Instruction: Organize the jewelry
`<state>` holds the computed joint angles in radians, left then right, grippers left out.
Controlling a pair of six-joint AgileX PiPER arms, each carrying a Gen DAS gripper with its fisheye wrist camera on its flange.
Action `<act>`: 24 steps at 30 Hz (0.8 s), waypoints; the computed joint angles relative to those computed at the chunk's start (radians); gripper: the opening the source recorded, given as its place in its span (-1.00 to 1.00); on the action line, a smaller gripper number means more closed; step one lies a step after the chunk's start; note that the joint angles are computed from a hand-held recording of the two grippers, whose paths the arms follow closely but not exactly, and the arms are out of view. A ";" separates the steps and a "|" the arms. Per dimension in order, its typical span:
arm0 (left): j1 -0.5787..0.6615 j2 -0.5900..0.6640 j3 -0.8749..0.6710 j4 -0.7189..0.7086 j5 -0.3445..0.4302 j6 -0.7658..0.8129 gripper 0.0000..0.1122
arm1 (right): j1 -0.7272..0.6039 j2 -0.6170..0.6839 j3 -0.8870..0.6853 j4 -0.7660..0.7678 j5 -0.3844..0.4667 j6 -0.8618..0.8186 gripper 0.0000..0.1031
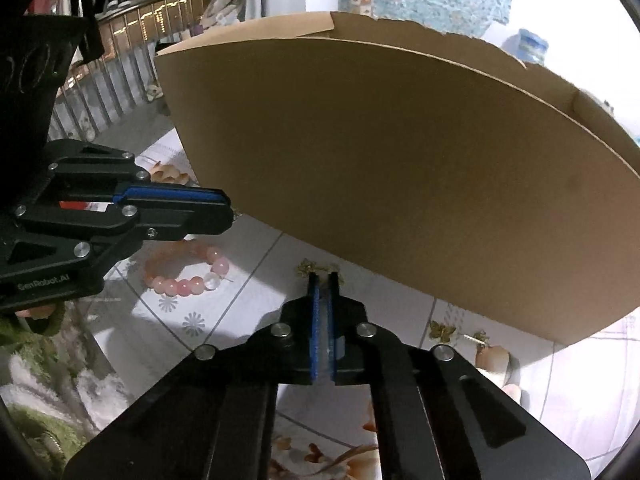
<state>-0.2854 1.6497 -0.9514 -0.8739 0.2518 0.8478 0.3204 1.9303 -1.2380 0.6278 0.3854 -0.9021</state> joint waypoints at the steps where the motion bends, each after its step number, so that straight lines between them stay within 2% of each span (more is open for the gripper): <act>1: -0.002 0.002 -0.003 0.007 0.000 -0.008 -0.92 | -0.001 -0.001 0.005 0.008 -0.002 -0.003 -1.00; 11: 0.006 0.003 0.002 -0.040 0.001 0.039 -0.92 | -0.006 -0.041 0.056 -0.040 0.005 0.102 -1.00; 14: 0.006 0.006 0.003 -0.061 -0.002 0.059 -0.92 | -0.013 -0.047 0.068 0.010 -0.011 0.081 -0.86; 15: 0.006 0.005 0.004 -0.061 -0.001 0.059 -0.92 | -0.009 -0.047 0.070 0.037 -0.026 0.057 -0.62; 17: 0.010 0.006 0.002 -0.067 0.004 0.066 -0.92 | 0.006 -0.039 0.064 0.063 -0.055 0.035 -0.44; 19: 0.014 0.003 0.003 -0.068 0.010 0.071 -0.92 | 0.020 -0.018 0.043 0.059 -0.068 0.032 -0.44; 22: 0.020 -0.002 0.009 -0.087 0.009 0.091 -0.92 | 0.036 0.032 -0.015 -0.037 -0.067 0.119 -0.44; 24: 0.025 -0.001 0.007 -0.083 0.013 0.084 -0.92 | 0.044 0.047 -0.025 -0.032 -0.082 0.102 -0.45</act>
<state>-0.2603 1.6487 -0.9444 -0.9568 0.2644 0.9316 0.3645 1.9778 -1.2626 0.5960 0.3038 -0.7999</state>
